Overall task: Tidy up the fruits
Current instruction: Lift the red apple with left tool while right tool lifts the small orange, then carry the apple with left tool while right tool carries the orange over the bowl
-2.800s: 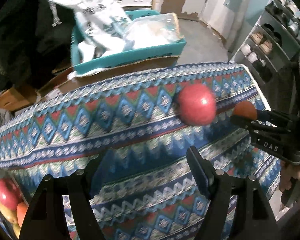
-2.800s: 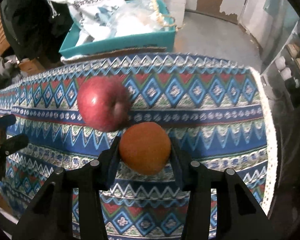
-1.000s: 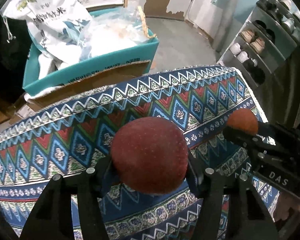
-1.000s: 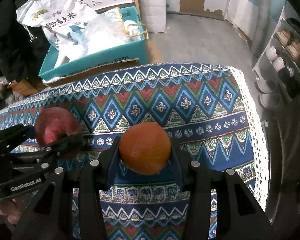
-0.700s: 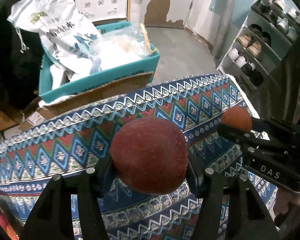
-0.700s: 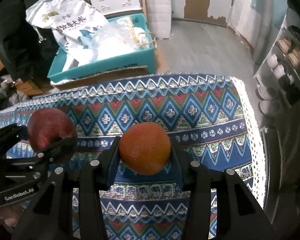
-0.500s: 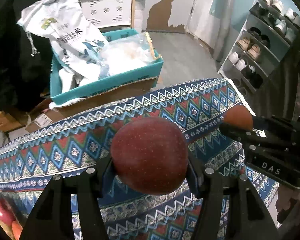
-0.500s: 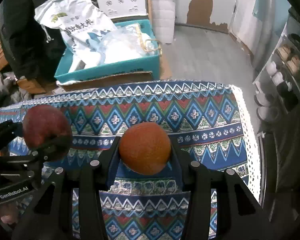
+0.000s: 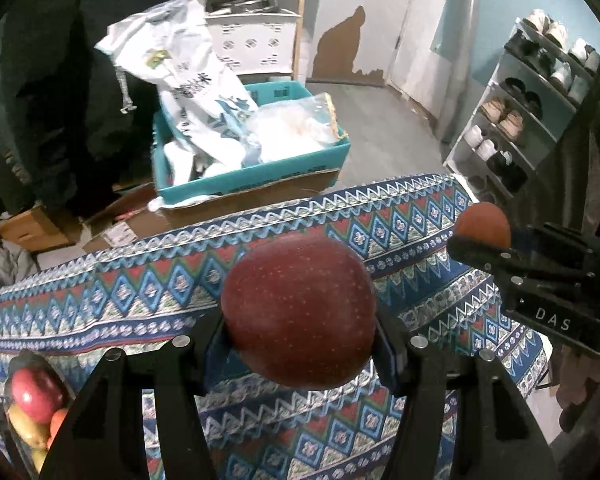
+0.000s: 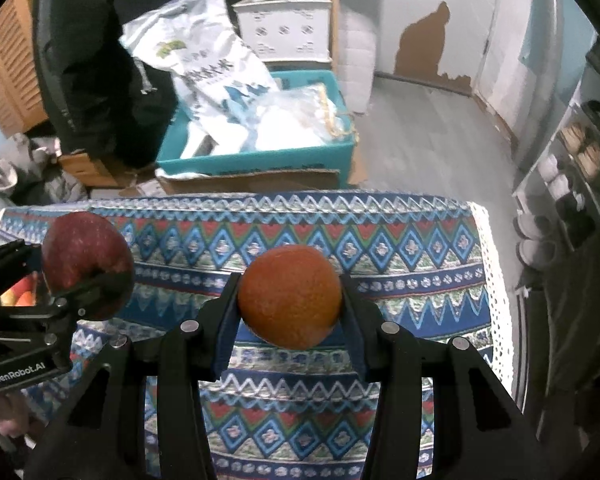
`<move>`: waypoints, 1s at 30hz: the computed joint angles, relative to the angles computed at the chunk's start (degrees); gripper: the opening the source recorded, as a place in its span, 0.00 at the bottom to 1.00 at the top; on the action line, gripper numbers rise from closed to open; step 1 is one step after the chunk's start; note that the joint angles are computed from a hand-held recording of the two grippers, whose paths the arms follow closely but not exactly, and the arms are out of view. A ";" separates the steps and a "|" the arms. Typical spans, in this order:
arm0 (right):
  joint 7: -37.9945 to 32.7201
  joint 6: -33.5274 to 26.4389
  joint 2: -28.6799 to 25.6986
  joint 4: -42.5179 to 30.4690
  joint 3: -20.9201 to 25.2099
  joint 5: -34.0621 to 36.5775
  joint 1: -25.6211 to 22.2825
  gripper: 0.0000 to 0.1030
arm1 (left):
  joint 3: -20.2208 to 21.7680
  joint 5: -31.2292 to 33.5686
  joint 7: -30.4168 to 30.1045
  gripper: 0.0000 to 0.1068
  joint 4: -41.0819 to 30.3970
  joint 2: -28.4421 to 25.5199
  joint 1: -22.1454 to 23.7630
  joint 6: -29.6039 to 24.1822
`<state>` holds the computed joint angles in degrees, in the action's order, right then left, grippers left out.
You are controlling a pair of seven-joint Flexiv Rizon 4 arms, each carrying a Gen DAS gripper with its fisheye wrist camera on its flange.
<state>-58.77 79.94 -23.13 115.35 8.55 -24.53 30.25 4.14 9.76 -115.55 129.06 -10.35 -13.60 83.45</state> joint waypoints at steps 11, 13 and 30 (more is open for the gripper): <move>-3.64 0.31 0.94 -0.51 4.30 2.95 1.28 0.44 | 0.05 6.33 -5.03 0.58 7.00 9.70 3.85 -1.76; -4.01 0.14 1.06 -0.80 4.85 3.23 1.83 0.44 | -0.63 6.12 -4.62 0.58 8.75 11.86 5.36 -2.24; -8.93 -1.67 0.51 -4.69 10.06 7.03 5.48 0.44 | -2.11 -0.08 3.59 0.58 23.31 30.42 16.20 -5.22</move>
